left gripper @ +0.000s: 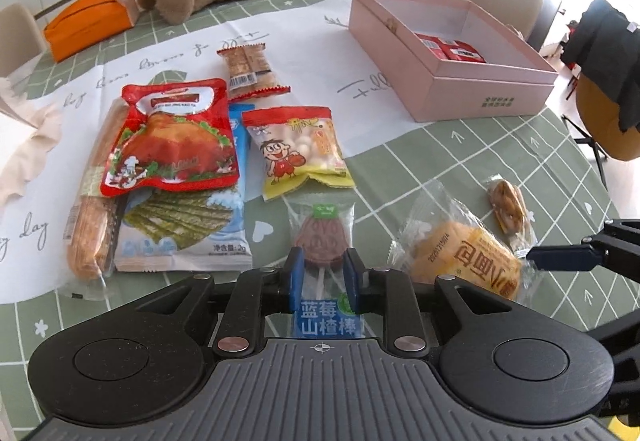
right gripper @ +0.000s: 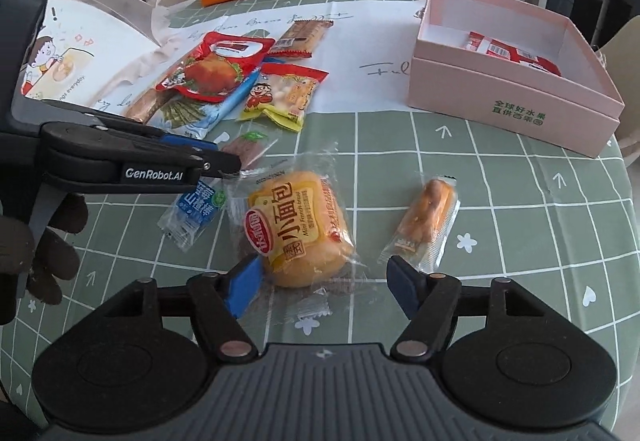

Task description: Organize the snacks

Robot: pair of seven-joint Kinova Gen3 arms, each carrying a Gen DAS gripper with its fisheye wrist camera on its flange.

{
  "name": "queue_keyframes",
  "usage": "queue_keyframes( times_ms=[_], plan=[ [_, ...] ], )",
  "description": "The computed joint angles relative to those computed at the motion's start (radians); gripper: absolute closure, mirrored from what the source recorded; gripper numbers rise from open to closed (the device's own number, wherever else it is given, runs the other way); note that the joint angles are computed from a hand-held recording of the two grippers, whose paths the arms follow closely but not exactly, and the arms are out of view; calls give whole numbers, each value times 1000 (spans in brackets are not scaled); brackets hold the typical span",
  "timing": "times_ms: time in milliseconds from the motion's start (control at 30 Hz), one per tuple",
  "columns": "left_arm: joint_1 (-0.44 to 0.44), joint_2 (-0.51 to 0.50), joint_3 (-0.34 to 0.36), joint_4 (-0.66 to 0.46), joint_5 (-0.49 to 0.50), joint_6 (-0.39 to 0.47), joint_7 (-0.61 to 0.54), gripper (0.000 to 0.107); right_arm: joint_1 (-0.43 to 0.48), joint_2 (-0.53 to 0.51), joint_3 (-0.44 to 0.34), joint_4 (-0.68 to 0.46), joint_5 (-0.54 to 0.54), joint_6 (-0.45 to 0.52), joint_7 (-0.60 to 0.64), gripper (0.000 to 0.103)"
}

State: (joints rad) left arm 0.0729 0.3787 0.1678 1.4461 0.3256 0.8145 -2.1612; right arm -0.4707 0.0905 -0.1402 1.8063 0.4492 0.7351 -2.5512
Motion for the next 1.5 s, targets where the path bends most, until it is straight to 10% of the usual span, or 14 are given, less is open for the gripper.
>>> queue_keyframes(
  times_ms=[300, 667, 900, 1167, 1500],
  plan=[
    [-78, 89, 21, -156, 99, 278, -44, 82, 2, -22, -3, -76, 24, 140, -48, 34],
    [-30, 51, 25, -196, 163, 391, 46, 82, 78, -136, -20, 19, 138, 97, -46, 33],
    [48, -25, 44, -255, 205, 328, 75, 82, 187, -236, -7, -69, 130, 180, 187, 33],
    [49, -120, -3, -112, 131, 167, 40, 82, 255, -236, 36, -51, -63, 50, 298, 33],
    [37, -78, -23, -17, 16, 33, -47, 81, 274, -208, -45, 67, -118, -13, 184, 33]
  ],
)
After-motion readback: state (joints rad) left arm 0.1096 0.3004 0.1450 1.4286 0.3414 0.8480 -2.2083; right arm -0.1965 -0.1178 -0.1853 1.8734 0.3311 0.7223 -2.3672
